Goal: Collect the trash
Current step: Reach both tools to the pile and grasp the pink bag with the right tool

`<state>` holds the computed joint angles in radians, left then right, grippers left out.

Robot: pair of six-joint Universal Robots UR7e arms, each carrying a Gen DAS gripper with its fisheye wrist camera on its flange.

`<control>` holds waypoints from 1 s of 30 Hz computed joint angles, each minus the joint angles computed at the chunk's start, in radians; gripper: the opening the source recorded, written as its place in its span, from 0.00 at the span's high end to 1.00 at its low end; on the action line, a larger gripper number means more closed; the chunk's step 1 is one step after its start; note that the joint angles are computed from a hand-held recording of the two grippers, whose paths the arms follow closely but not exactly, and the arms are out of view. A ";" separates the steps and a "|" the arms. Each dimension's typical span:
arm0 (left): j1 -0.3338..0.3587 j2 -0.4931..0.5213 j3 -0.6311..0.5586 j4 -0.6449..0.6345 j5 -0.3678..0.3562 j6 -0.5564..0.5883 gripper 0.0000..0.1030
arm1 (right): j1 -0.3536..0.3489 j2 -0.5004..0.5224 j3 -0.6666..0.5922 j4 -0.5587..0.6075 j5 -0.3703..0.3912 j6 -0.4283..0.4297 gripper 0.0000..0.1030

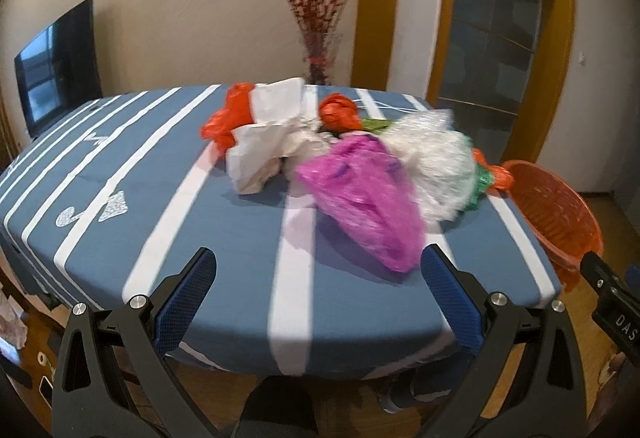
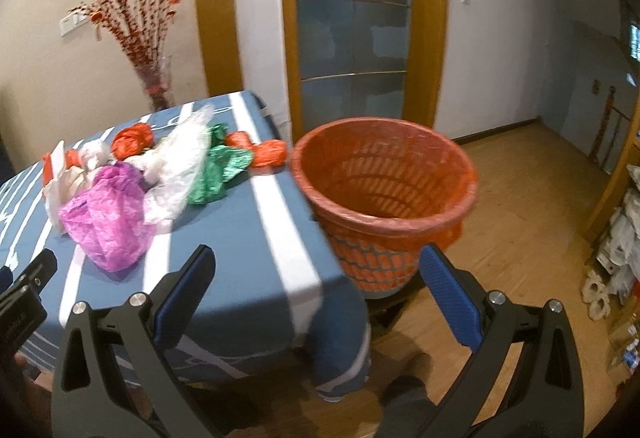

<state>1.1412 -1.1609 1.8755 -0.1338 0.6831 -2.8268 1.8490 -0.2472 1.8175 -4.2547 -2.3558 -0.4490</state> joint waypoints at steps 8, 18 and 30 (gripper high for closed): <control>0.071 -0.012 -0.073 0.017 -0.007 0.018 0.02 | -0.006 -0.003 -0.082 0.168 0.116 0.062 0.06; 0.150 -0.013 -0.153 0.049 0.029 0.036 0.02 | 0.023 0.051 -0.226 0.450 0.296 0.069 0.25; 0.211 -0.038 -0.199 0.053 0.043 0.043 0.02 | 0.055 0.172 -0.481 0.726 0.281 0.038 0.27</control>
<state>1.3520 -1.1989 1.6767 -0.0808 0.7260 -2.7838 1.9045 -0.0753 1.3367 -3.5285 -2.0751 -0.4105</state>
